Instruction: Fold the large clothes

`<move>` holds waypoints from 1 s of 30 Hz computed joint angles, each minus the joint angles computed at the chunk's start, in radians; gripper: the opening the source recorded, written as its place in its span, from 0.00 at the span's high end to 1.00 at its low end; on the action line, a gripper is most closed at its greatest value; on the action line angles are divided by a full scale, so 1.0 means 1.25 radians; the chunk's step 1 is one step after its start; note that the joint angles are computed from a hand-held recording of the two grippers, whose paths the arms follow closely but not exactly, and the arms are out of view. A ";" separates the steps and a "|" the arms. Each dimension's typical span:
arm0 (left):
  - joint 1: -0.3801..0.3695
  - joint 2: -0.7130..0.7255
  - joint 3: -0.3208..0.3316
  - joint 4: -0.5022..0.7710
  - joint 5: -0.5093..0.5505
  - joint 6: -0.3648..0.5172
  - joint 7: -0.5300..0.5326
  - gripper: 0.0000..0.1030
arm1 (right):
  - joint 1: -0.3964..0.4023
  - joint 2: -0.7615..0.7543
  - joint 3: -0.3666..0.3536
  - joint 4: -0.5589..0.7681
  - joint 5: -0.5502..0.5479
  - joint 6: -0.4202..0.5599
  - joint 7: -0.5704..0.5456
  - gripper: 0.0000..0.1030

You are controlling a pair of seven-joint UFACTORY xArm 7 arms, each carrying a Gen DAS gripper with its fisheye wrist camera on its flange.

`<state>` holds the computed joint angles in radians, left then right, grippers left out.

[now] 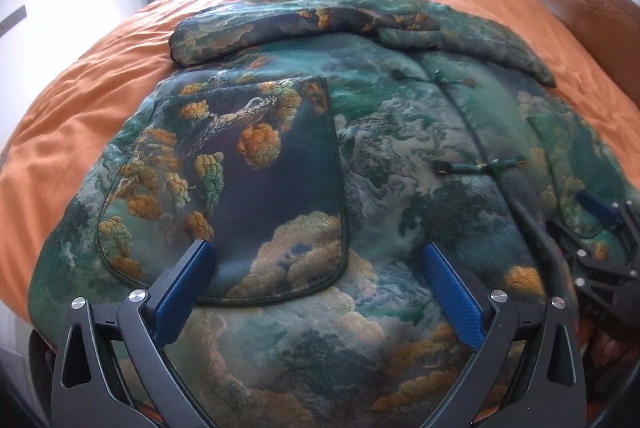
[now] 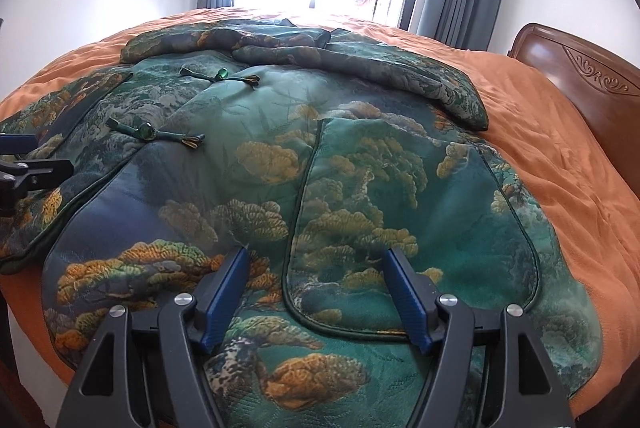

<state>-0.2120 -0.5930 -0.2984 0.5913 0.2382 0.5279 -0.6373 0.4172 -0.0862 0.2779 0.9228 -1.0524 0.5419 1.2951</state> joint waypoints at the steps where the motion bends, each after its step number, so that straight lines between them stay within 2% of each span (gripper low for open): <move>1: -0.012 -0.010 0.012 -0.001 -0.012 0.001 0.008 0.01 | 0.000 -0.008 -0.003 -0.003 0.018 -0.006 -0.013 0.31; 4: -0.030 -0.062 0.054 -0.002 -0.055 0.003 0.035 0.01 | -0.015 -0.057 -0.013 -0.033 0.065 -0.057 -0.012 0.31; 8: 0.001 -0.132 0.114 0.006 -0.086 0.038 0.085 0.01 | -0.057 -0.170 -0.044 -0.110 0.173 -0.141 -0.025 0.31; 12: 0.049 -0.150 0.176 0.016 -0.096 0.116 0.192 0.01 | -0.079 -0.263 -0.119 -0.172 0.294 -0.152 -0.125 0.31; 14: 0.057 -0.147 0.210 0.010 -0.112 0.154 0.259 0.01 | -0.051 -0.288 -0.203 -0.200 0.392 -0.159 -0.242 0.31; 18: 0.056 -0.161 0.248 -0.026 -0.176 0.184 0.352 0.01 | 0.074 -0.303 -0.394 -0.219 0.643 -0.109 -0.520 0.31; 21: 0.045 -0.158 0.265 -0.052 -0.233 0.172 0.402 0.01 | 0.138 -0.323 -0.478 -0.252 0.779 -0.123 -0.645 0.31; 26: 0.036 -0.153 0.284 -0.073 -0.308 0.167 0.463 0.01 | 0.273 -0.343 -0.561 -0.276 0.960 -0.155 -0.820 0.30; 28: 0.027 -0.144 0.299 -0.065 -0.338 0.178 0.492 0.01 | 0.290 -0.346 -0.556 -0.276 0.988 -0.155 -0.862 0.29; 30: 0.026 -0.142 0.308 -0.062 -0.366 0.192 0.512 0.01 | 0.272 -0.340 -0.529 -0.273 0.991 -0.152 -0.880 0.29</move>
<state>-0.1790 -0.7705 0.0866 0.5140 -0.2191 0.7673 0.0032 0.7570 -0.5117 -0.3831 0.5813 0.1858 0.3514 0.1955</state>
